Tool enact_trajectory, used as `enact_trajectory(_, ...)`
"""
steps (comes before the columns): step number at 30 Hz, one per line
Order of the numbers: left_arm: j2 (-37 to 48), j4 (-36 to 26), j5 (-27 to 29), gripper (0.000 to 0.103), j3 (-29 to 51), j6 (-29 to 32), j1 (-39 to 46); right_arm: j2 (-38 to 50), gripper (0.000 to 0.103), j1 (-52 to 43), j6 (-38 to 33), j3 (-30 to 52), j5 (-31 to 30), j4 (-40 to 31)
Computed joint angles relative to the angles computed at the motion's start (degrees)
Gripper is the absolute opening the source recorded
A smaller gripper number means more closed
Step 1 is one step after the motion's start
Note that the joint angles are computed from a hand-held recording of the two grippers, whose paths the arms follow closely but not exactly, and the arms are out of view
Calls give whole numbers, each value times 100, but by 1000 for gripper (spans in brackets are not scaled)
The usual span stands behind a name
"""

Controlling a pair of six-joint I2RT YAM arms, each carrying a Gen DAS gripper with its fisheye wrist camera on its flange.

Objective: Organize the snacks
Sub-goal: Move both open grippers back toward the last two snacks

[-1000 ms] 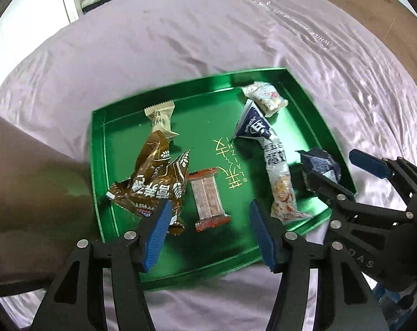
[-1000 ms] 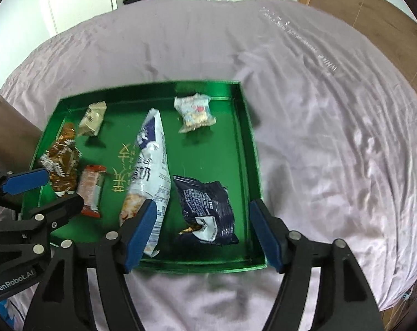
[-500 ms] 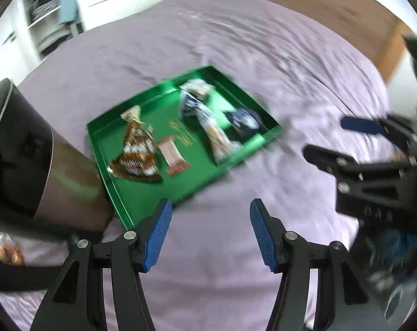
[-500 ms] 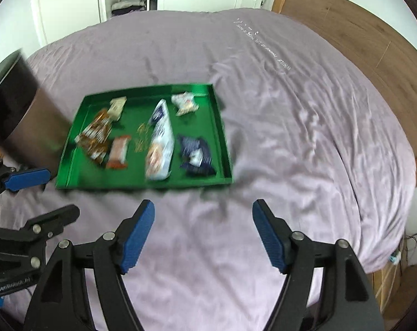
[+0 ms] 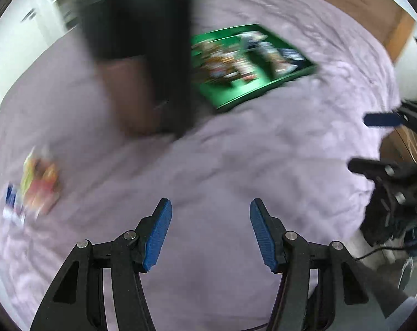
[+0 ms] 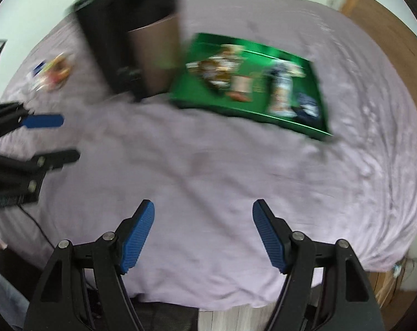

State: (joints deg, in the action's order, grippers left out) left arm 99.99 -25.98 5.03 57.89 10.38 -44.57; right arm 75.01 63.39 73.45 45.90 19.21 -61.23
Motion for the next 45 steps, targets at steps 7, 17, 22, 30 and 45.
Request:
enact_trajectory(7,-426,36,-96,53,-758,160,1766,1748,97,-186,-1509,1224,-396,1417)
enact_trajectory(17,-324,-42,-148,57,-486,431,3705,3526,97,-597,-3063,3389,-650,1723)
enact_trajectory(22,-114,-152,-161,57,-56,465,4191,4140,97,-810,-3458,4223,-772,1596)
enact_trajectory(30,328,-253,-45,57,440,423,4561,4755,97,-1079,-3661,5153,-803,1374)
enact_trajectory(45,834,-237,30,57,1062,197,4657,5723,97,-1412,-4021,6697,-760,998)
